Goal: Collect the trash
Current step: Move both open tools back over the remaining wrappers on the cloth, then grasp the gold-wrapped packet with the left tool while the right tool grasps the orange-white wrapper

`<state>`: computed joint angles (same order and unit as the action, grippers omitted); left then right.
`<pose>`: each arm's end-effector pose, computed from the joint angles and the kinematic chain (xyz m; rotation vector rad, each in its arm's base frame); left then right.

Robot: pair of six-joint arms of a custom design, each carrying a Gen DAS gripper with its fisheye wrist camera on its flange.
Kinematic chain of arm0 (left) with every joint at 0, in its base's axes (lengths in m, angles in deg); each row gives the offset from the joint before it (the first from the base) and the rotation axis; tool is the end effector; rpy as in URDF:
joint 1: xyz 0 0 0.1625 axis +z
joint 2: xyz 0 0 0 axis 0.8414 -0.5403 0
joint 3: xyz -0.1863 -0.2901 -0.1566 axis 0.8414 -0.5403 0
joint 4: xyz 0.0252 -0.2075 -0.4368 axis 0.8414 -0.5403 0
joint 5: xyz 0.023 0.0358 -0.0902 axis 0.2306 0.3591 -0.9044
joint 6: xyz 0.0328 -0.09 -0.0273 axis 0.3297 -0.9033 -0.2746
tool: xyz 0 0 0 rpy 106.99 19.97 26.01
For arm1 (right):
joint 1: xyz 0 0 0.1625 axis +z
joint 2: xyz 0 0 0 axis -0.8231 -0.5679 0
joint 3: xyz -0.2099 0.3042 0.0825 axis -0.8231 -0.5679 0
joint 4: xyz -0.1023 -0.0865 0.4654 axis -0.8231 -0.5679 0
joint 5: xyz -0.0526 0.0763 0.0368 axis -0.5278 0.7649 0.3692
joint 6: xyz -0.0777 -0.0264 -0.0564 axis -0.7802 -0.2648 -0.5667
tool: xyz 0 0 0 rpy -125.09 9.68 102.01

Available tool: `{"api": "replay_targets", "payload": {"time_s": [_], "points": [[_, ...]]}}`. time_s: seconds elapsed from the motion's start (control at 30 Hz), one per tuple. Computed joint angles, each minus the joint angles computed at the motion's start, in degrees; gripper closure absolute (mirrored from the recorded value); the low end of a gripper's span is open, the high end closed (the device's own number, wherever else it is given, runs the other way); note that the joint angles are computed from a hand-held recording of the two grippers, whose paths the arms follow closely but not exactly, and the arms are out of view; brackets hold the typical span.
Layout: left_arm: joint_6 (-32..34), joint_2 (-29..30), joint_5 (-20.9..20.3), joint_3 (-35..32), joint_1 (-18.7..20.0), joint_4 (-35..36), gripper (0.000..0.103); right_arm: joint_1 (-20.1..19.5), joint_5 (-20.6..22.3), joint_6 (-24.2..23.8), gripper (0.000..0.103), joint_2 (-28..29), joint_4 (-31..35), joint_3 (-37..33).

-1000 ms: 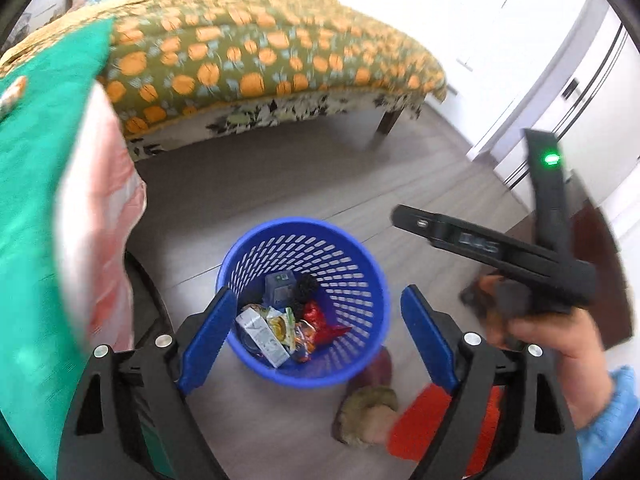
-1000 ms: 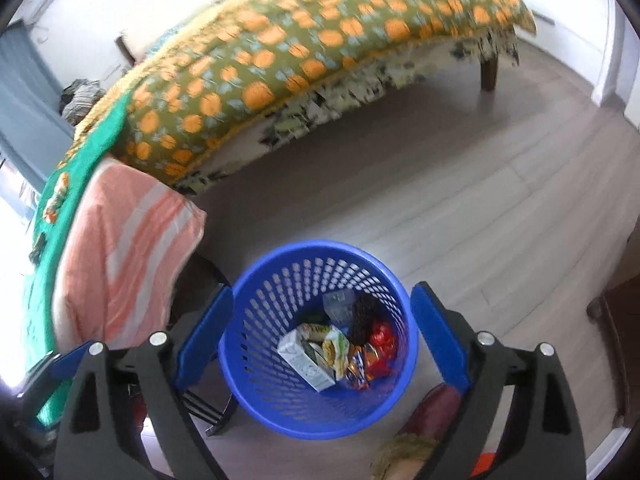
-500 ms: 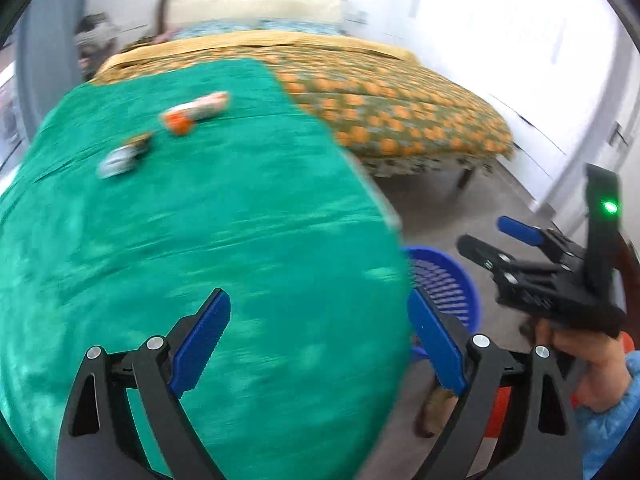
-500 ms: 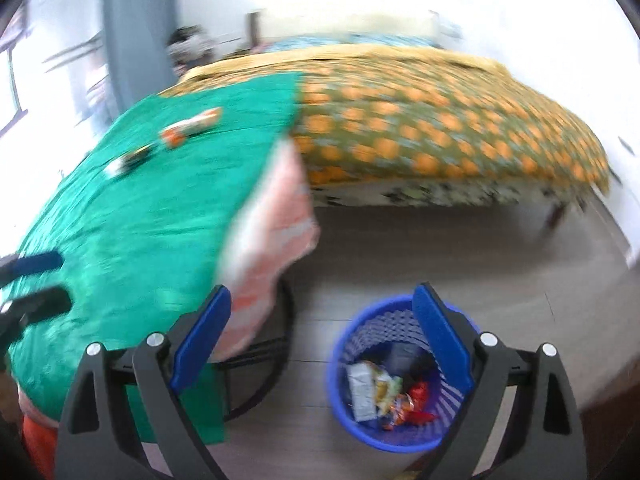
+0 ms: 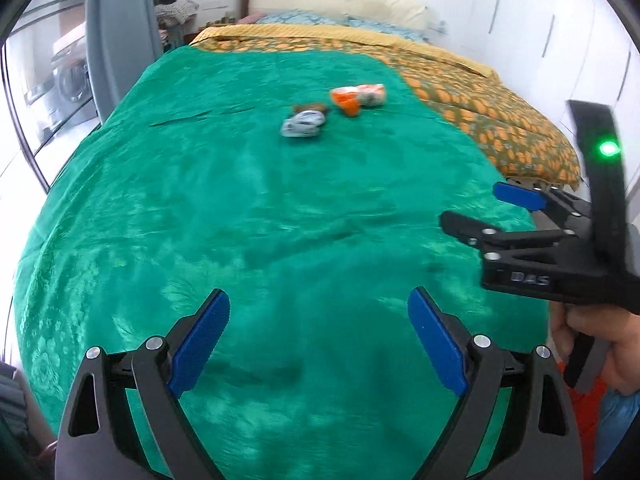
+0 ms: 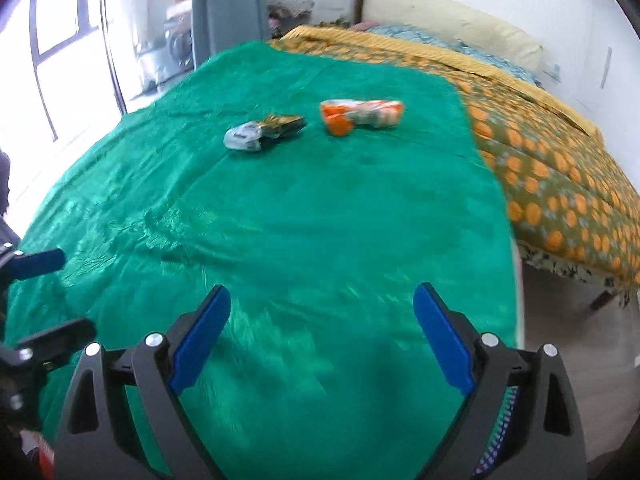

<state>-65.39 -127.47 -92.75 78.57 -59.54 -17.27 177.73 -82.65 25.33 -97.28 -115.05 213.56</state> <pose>-0.3623 -0.1796 0.2384 0.0735 2.2660 -0.9094 0.2938 -0.3086 0.2785 1.1580 -2.3209 0.5034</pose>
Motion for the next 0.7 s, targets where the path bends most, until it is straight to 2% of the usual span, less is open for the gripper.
{"api": "replay_targets", "payload": {"time_s": [0.17, 0.37, 0.53, 0.7], "points": [[2.44, -4.79, 1.24, 1.57, 2.06, -0.03, 0.013, -1.09, 0.59, -0.13, 0.013, 3.81, -2.85, 0.10], [9.55, -8.56, 5.89, 2.43, 7.48, -2.78, 0.013, -1.91, 1.05, 1.87, 0.012, 4.91, 0.82, -0.80], [22.96, -8.23, 10.02, 2.47, 14.23, -14.22, 0.013, -2.87, 1.80, 2.22, 0.008, 5.69, 1.20, -1.45], [38.62, -2.50, 12.69, 0.03, 22.86, -28.89, 0.013, -3.12, 1.97, 2.03, 0.008, 5.83, 1.13, -1.55]]}}
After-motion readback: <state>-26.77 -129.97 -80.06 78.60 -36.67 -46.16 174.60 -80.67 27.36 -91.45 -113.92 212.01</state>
